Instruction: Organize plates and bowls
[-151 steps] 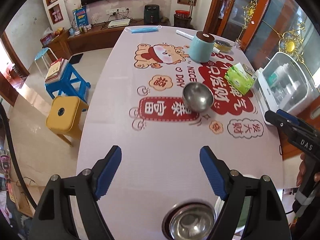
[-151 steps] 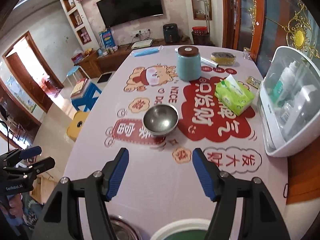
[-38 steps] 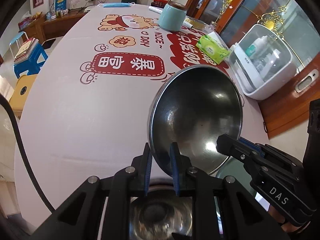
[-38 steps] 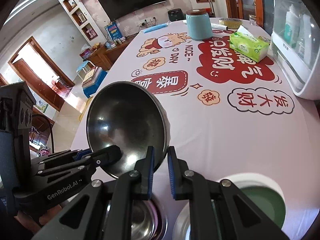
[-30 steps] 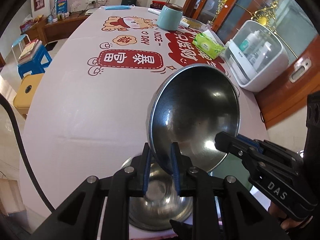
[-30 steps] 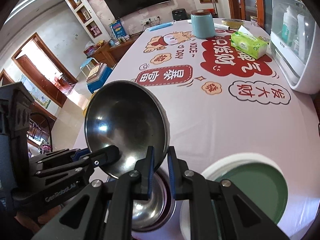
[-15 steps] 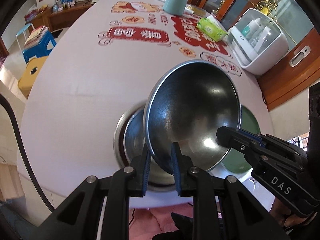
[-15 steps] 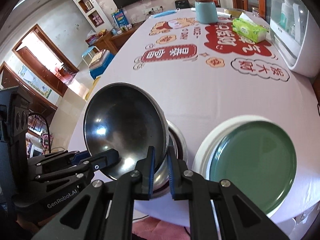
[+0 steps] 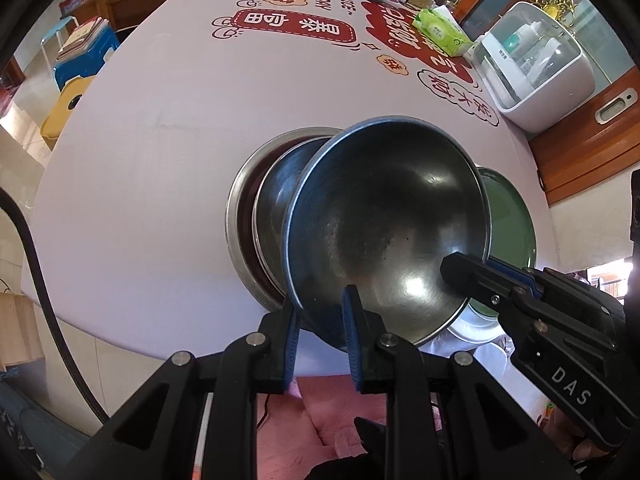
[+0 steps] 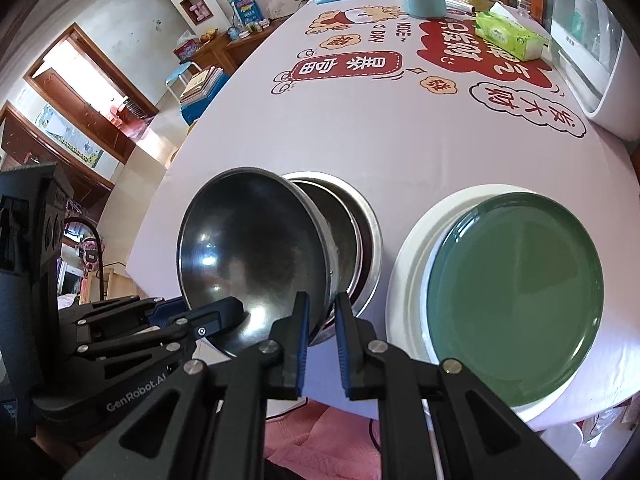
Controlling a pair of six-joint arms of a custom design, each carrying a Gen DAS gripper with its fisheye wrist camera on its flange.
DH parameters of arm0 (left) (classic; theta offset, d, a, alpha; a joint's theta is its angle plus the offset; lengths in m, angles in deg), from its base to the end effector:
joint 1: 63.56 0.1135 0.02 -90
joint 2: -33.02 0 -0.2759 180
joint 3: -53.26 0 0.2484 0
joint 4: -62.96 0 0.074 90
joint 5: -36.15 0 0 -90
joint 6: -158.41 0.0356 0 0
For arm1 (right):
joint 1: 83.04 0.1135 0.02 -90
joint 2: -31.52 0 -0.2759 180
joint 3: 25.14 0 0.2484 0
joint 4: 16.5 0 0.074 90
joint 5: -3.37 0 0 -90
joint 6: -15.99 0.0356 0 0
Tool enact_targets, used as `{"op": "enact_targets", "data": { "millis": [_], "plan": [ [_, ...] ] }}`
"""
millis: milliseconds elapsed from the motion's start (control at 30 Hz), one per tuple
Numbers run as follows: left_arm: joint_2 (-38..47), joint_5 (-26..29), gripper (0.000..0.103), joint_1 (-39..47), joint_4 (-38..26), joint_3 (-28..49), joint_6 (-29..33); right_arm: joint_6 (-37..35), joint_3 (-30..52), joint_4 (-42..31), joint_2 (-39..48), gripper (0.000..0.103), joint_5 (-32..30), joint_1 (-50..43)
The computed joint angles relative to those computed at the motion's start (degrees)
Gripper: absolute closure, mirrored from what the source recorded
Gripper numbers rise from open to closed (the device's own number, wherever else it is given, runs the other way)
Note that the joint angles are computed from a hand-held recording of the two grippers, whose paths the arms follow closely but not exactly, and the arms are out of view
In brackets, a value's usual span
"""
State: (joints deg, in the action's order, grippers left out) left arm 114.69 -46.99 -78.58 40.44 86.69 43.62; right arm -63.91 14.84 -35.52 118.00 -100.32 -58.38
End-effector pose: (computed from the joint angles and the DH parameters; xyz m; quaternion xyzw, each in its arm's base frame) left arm 0.1742 -0.0511 0.0980 -0.0738 0.9814 -0.1123 0.1368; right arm 0.1956 0.0990 0.1099 -0.1480 0.9593 0.1740 0.1661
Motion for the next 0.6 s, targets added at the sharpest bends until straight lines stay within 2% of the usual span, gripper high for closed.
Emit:
{"op": "enact_targets", "data": {
  "millis": [200, 333, 600],
  "plan": [
    [0.31, -1.38, 0.084, -0.53, -0.63, 0.76, -1.85, -1.51, 1.39, -0.04, 2.14, 0.087, -2.72, -1.64],
    [1.53, -2.31, 0.081, 0.57, -0.7, 2.36, -3.05, -3.99, 4.36, -0.97, 4.99, 0.083, -4.13, -3.29],
    [0.92, -4.66, 0.076, 0.14, -2.12, 4.7, -7.02, -10.19, 12.12, -6.04, 10.81, 0.083, -7.93, -7.4]
  ]
}}
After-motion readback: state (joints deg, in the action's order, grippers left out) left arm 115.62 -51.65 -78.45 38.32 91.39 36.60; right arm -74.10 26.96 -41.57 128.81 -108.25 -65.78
